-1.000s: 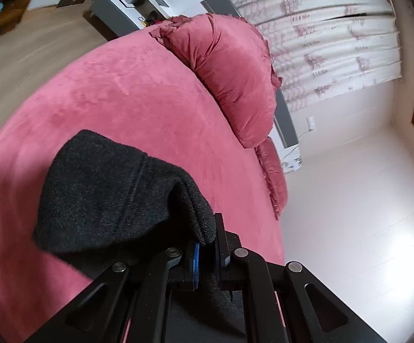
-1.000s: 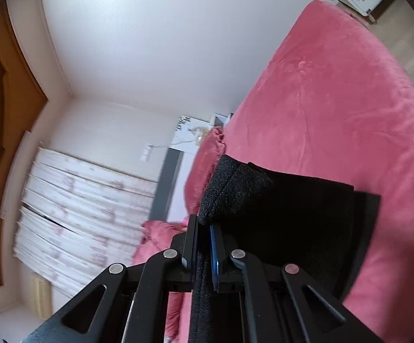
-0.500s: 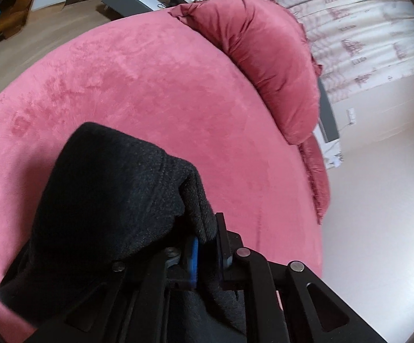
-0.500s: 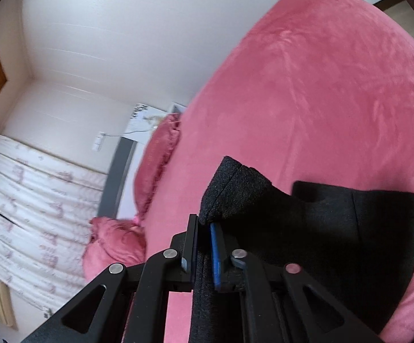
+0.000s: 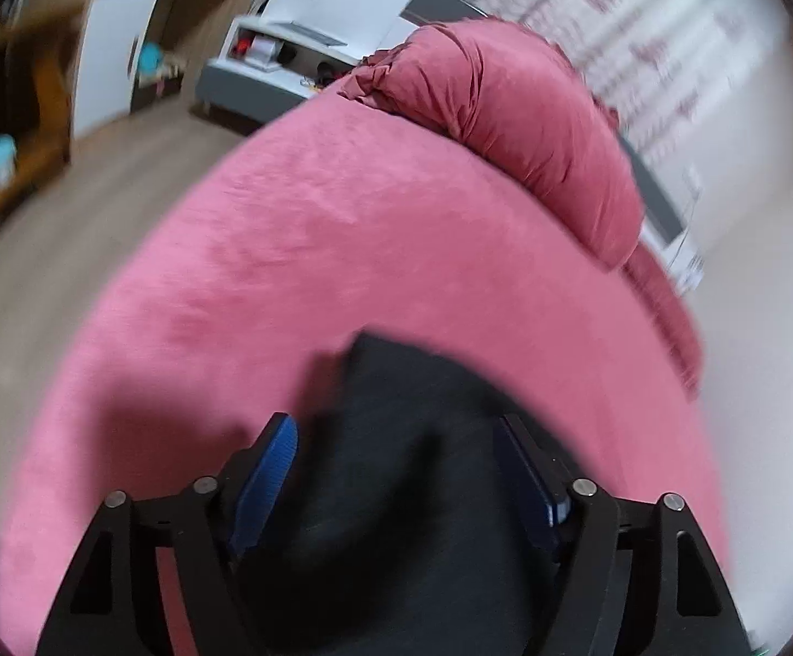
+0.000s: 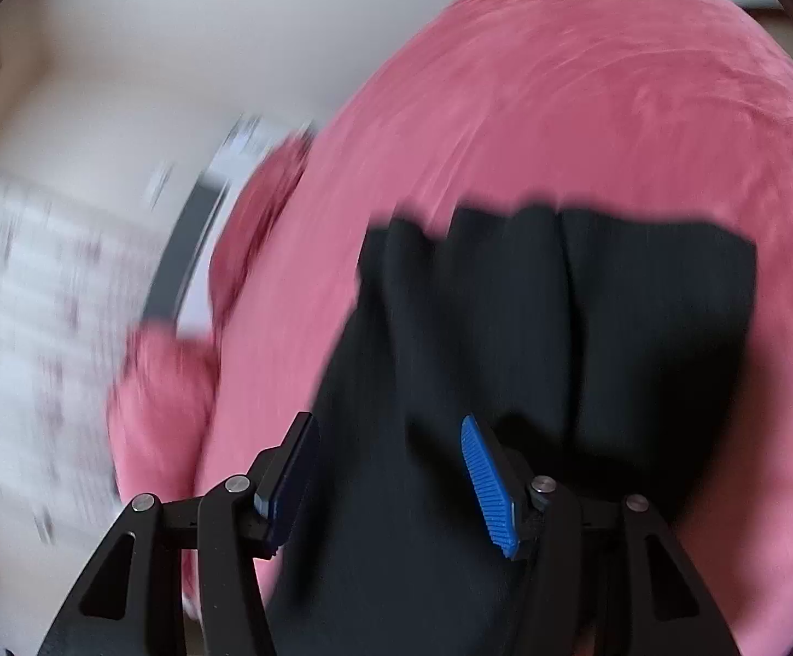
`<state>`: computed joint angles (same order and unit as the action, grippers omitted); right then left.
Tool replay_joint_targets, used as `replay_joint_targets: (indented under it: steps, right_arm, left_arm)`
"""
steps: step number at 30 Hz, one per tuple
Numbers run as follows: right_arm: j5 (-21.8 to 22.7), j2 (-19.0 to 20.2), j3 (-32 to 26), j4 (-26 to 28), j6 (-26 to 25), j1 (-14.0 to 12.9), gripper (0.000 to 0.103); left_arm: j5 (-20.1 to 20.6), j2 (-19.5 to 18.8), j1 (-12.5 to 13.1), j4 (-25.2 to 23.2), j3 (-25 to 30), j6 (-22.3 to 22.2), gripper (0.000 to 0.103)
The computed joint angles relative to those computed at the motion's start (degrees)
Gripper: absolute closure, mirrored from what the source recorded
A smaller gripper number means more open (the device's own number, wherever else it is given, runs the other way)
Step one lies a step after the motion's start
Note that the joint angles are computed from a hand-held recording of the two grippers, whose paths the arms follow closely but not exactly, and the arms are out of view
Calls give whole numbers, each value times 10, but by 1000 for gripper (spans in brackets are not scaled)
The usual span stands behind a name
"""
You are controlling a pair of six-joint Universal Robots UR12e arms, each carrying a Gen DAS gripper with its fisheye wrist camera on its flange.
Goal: Fold large clothes
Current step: 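Lift the garment with the right gripper and fold it toward the left gripper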
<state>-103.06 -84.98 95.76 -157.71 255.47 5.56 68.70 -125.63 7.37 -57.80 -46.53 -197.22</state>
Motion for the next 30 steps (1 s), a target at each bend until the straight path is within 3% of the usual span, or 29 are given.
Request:
replay_joint_targets:
  steps: [3,5,9,12,14,16,20,23,25,27,30]
  right_arm:
    - [22,-2,-5,35,-70,36,47]
    - [11,-2,-7,61,-91,68,47]
    - [8,-1,16,15,-37,107,47]
    - [30,11,30,-57,18,129,46]
    - [67,30,18,-89,10,141,46]
    - [98,50,-8,-83,-32,150,46]
    - [190,107,-86,-67,-141,159,46]
    - [254,158,-164,-15,-235,165,46]
    - [268,183,-208,36,-286,170,46]
    - [286,210,-256,87,-337,169,46]
    - [290,243,-324,143,-405,168,46]
  left_arm:
    - [5,26,5,2,-49,45,27]
    - [-11,38,9,3,-76,60,26]
    - [-53,54,15,1,-115,74,23]
    - [-34,55,9,22,-123,70,22]
    - [-20,51,6,20,-116,64,25]
    - [-1,43,1,-2,-99,84,40]
    - [27,43,-7,-25,-78,165,55]
    - [-22,48,8,-34,-70,173,67]
    - [-50,47,17,-48,-59,184,76]
    - [-71,45,23,-69,-48,203,77]
    - [-60,45,20,-87,-43,241,77]
